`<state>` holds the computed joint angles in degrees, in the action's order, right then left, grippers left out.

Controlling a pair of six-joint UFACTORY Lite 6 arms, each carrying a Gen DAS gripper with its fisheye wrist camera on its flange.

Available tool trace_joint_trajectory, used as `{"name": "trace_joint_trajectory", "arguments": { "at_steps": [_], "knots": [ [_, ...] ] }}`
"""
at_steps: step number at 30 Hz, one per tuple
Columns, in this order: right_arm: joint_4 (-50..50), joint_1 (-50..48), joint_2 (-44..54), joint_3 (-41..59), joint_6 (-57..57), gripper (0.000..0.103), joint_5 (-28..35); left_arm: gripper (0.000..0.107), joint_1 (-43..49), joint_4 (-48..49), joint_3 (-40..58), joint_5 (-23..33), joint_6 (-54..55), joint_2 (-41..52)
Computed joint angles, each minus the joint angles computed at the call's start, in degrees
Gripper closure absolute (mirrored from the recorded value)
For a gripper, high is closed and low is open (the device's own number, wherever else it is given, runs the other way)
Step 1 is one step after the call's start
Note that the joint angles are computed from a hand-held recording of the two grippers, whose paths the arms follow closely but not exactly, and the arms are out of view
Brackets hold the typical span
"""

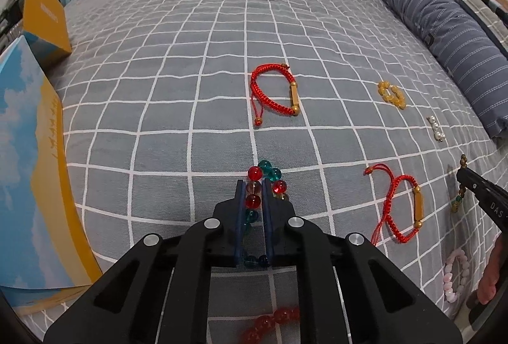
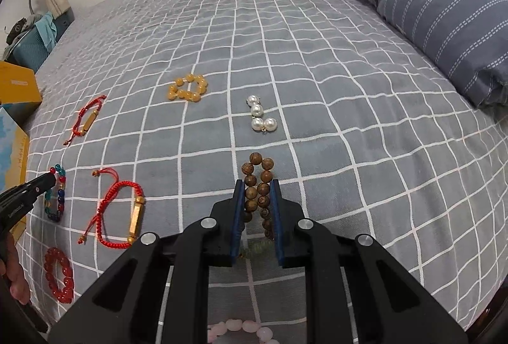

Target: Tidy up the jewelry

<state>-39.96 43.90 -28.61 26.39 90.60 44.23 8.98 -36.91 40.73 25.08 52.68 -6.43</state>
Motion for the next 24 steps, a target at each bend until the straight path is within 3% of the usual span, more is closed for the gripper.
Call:
{"name": "trace_joint_trajectory", "arguments": {
  "at_steps": [20,24],
  "knots": [
    [-4.68,8.86,-2.89,2.9,6.96,0.088,9.6,0.097,4.84,-6.13,-1.69,7.88,6.66,-11.58],
    [-5.66,11.21,-1.98,4.18,8.42,0.088,11.34,0.097,4.89,-5.83,-1.61,7.18,6.26,-12.47]
  ]
}}
